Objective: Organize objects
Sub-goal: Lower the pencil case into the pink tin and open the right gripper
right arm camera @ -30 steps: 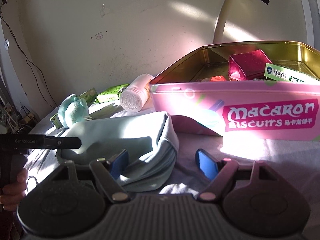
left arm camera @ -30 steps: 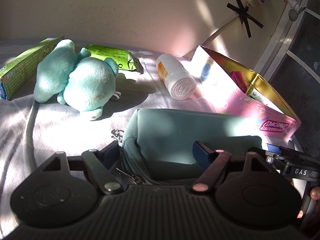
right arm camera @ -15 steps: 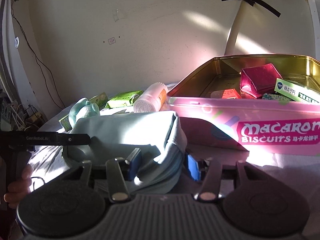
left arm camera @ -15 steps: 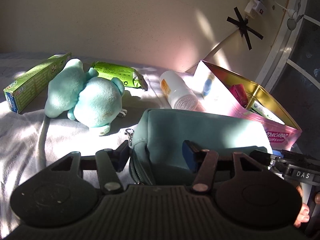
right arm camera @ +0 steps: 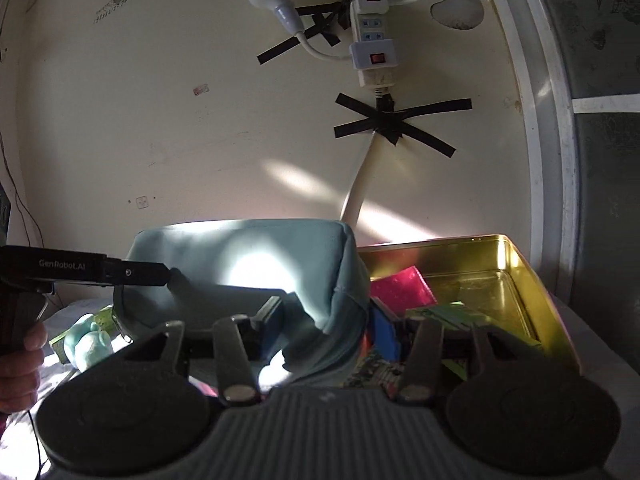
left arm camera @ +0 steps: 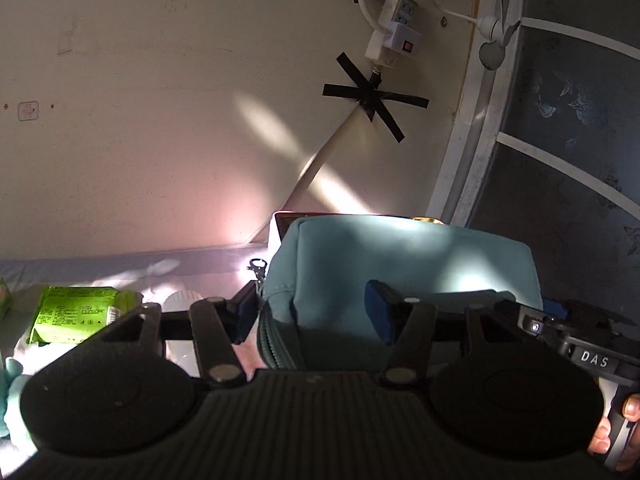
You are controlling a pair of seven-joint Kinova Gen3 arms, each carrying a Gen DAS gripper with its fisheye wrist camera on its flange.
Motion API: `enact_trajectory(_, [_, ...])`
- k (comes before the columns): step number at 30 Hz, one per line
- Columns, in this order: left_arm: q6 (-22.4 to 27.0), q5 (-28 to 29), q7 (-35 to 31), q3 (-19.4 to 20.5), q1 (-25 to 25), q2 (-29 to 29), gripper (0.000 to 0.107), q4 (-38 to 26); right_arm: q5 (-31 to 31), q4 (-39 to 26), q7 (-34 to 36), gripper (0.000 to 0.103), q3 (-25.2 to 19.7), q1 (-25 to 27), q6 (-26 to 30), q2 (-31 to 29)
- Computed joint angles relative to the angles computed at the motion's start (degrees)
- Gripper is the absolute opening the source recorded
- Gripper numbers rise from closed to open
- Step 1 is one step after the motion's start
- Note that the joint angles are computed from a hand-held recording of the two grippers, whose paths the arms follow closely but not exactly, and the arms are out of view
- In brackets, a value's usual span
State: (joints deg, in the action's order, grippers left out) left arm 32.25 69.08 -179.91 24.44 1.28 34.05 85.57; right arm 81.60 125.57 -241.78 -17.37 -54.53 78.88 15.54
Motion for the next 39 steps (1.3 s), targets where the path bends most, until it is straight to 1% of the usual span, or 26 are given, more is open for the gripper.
enact_trajectory(3, [-1.9,-5.4,5.7,-1.4,5.6,2.6,0.059,-4.8,-0.6,2.8,-2.2,0.047,1.1,3.0,-2.7,-1.8])
enact_trajectory(5, [-4.3,-9.6,10.4,-1.6,8.5,4.5,0.06,-7.7,-0.1,3.2,-1.9,0.047,1.9,5.5,-4.7,-1.8])
enact_trajectory(6, [-5.1,-11.5,12.7,-2.6,10.4,5.4,0.062,-9.5,0.1,3.0,-1.1,0.049,2.3,6.5,-5.4,-1.7])
enact_trajectory(7, [-5.1,-13.0,15.1,-4.7,12.7,6.2,0.063,-11.4,0.2,2.4,0.3,0.051,2.7,7.6,-6.1,-1.2])
enact_trajectory(9, [-6.6,-17.0,19.7,-9.2,18.0,7.8,0.065,-15.1,0.1,0.9,2.9,0.063,3.6,9.1,-6.3,0.5])
enact_trajectory(10, [-7.7,-19.0,22.0,-11.8,20.7,8.0,0.065,-16.1,0.2,0.6,3.2,0.065,3.9,9.0,-5.2,1.5])
enact_trajectory(11, [-9.1,-21.4,24.3,-13.3,22.5,8.2,0.065,-16.6,0.2,0.2,3.1,0.067,4.1,8.6,-3.7,2.4])
enact_trajectory(12, [-9.7,-23.1,26.1,-13.9,23.3,8.2,0.065,-16.7,0.1,0.1,2.4,0.07,4.1,8.0,-2.2,3.0])
enact_trajectory(13, [-9.9,-23.8,26.9,-13.4,23.0,8.0,0.065,-16.4,0.2,0.3,1.1,0.072,4.1,7.2,-0.8,3.5])
enact_trajectory(14, [-9.9,-24.1,26.8,-11.9,21.7,7.6,0.065,-15.6,0.3,0.6,-0.5,0.076,4.0,6.5,0.5,4.0])
enact_trajectory(15, [-10.9,-24.3,25.8,-9.2,19.7,7.0,0.066,-13.9,0.0,0.8,-1.9,0.076,3.8,5.7,1.8,4.3])
enact_trajectory(16, [-12.8,-25.3,25.3,-6.8,18.1,6.2,0.066,-12.0,-0.3,1.1,-3.1,0.076,3.6,5.2,2.5,4.3])
enact_trajectory(18, [-16.3,-25.9,24.0,-3.9,16.1,4.3,0.067,-8.0,-0.7,1.4,-5.3,0.075,3.0,4.1,3.4,4.3])
enact_trajectory(20, [-18.0,-26.8,23.8,-2.0,14.1,2.6,0.069,-4.9,-1.0,1.5,-7.2,0.075,2.5,2.7,4.7,4.6])
enact_trajectory(22, [-18.5,-28.0,24.9,-1.2,12.8,1.1,0.069,-2.7,-1.7,0.7,-9.1,0.075,1.9,0.8,6.9,5.5])
enact_trajectory(25, [-19.4,-29.5,26.4,0.3,10.4,-0.9,0.069,0.6,-2.4,-0.5,-10.5,0.075,1.5,-1.5,8.4,6.4])
enact_trajectory(26, [-19.9,-29.9,26.8,1.1,9.5,-1.4,0.069,1.5,-2.5,-0.9,-10.4,0.075,1.4,-2.0,8.6,6.6])
enact_trajectory(30, [-24.2,-31.3,26.2,7.0,3.5,-2.8,0.069,6.5,-2.9,-3.2,-8.5,0.075,1.3,-3.8,8.5,7.1])
enact_trajectory(33, [-26.6,-33.0,26.9,10.1,-0.3,-3.3,0.069,9.2,-2.5,-5.3,-6.0,0.075,1.7,-4.5,7.7,7.6])
enact_trajectory(35, [-27.5,-34.2,28.0,11.0,-1.9,-3.5,0.07,10.3,-1.9,-6.5,-4.3,0.075,2.0,-4.8,6.9,7.9])
enact_trajectory(39, [-28.2,-36.4,30.9,11.2,-4.4,-3.8,0.07,11.6,-0.2,-9.1,-0.8,0.075,2.8,-4.9,4.7,8.9])
